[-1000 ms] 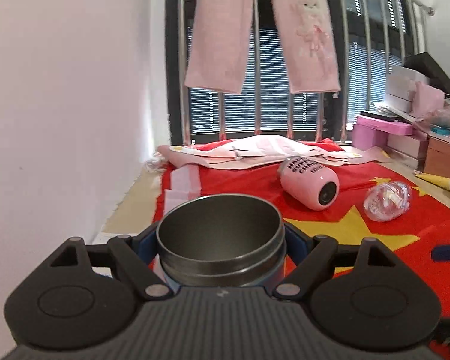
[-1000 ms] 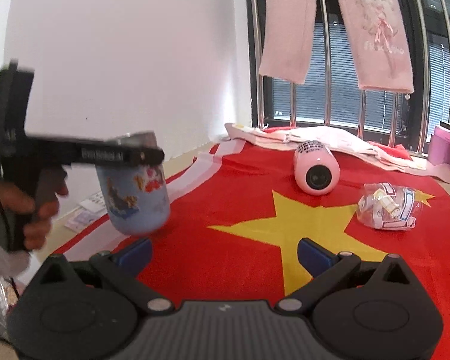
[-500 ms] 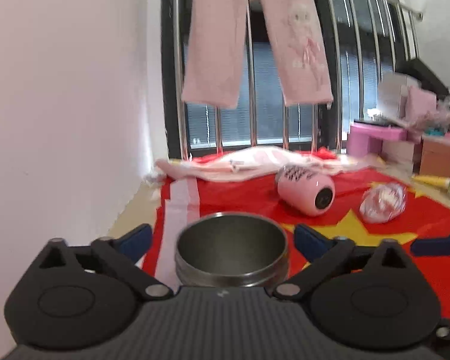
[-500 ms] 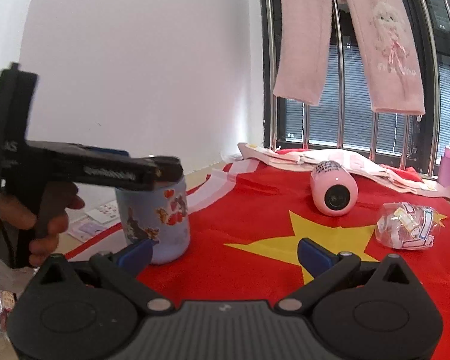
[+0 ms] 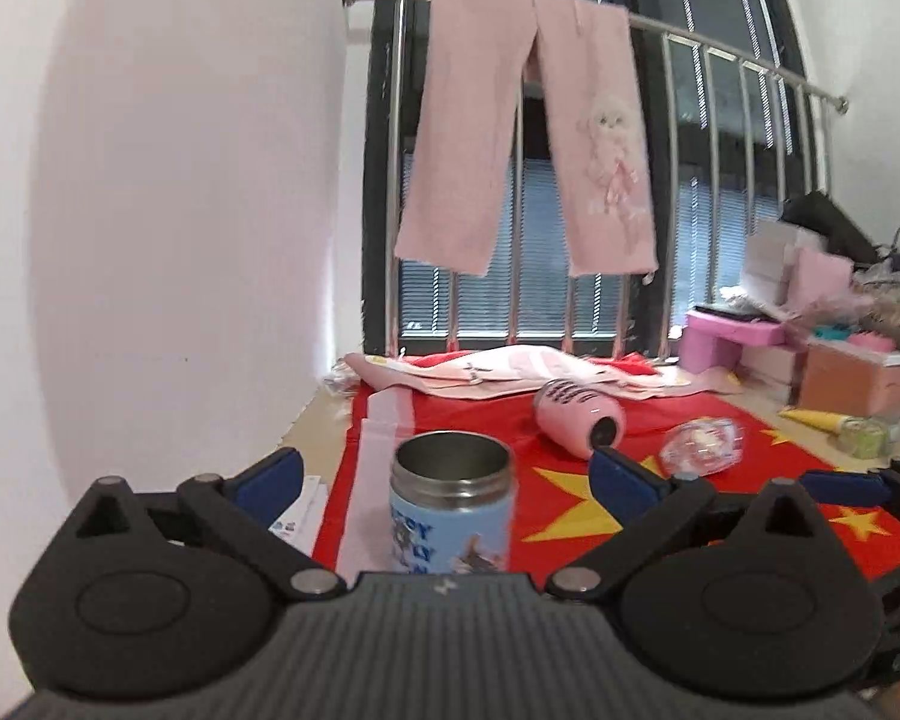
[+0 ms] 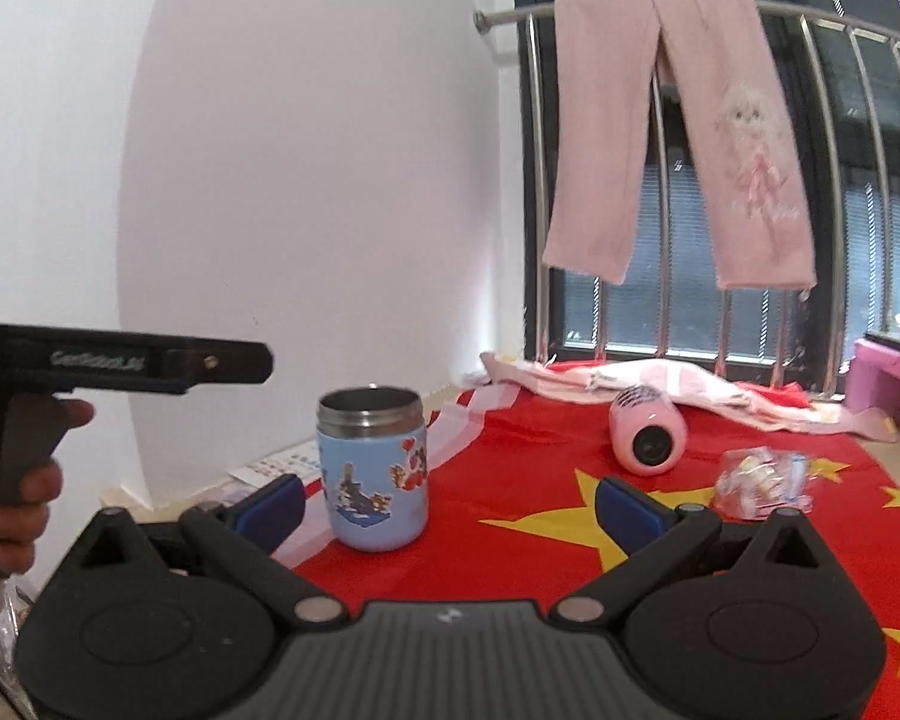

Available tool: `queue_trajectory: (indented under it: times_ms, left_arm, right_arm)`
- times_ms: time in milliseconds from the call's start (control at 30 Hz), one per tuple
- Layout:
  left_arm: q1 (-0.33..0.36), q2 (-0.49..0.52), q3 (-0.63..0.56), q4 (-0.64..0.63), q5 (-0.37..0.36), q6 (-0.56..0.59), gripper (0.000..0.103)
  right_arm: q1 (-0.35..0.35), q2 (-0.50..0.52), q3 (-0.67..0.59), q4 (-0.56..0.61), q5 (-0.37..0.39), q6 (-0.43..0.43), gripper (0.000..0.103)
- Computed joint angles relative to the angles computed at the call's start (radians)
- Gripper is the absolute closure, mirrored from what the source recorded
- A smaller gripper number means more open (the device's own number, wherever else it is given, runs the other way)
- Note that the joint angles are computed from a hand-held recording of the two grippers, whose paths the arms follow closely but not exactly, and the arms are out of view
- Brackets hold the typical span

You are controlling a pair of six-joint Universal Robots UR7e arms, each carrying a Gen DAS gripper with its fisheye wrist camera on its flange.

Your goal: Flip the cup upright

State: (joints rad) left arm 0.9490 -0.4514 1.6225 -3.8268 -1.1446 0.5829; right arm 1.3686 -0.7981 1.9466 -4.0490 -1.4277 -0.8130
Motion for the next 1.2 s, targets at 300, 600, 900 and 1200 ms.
queue_trajectory:
  times_ms: [300, 600, 900, 1200]
  left_arm:
    - [-0.115, -0.097, 0.296, -0.233, 0.045, -0.055, 0.0]
    - [-0.198, -0.08, 0.419, -0.33, 0.145, -0.126, 0.0]
    - [-0.197, -0.074, 0.426, -0.328, 0.138, -0.129, 0.0]
    - [-0.195, -0.077, 0.427, -0.318, 0.136, -0.138, 0.0]
  right_arm:
    - [0.031, -0.066, 0.268, -0.344, -0.072, 0.04, 0.0]
    - [0.076, -0.061, 0.38, -0.553, -0.212, 0.064, 0.0]
    - [0.065, -0.062, 0.386, -0.558, -0.234, 0.096, 0.0]
    - [0.056, -0.063, 0.394, -0.557, -0.224, 0.107, 0.0]
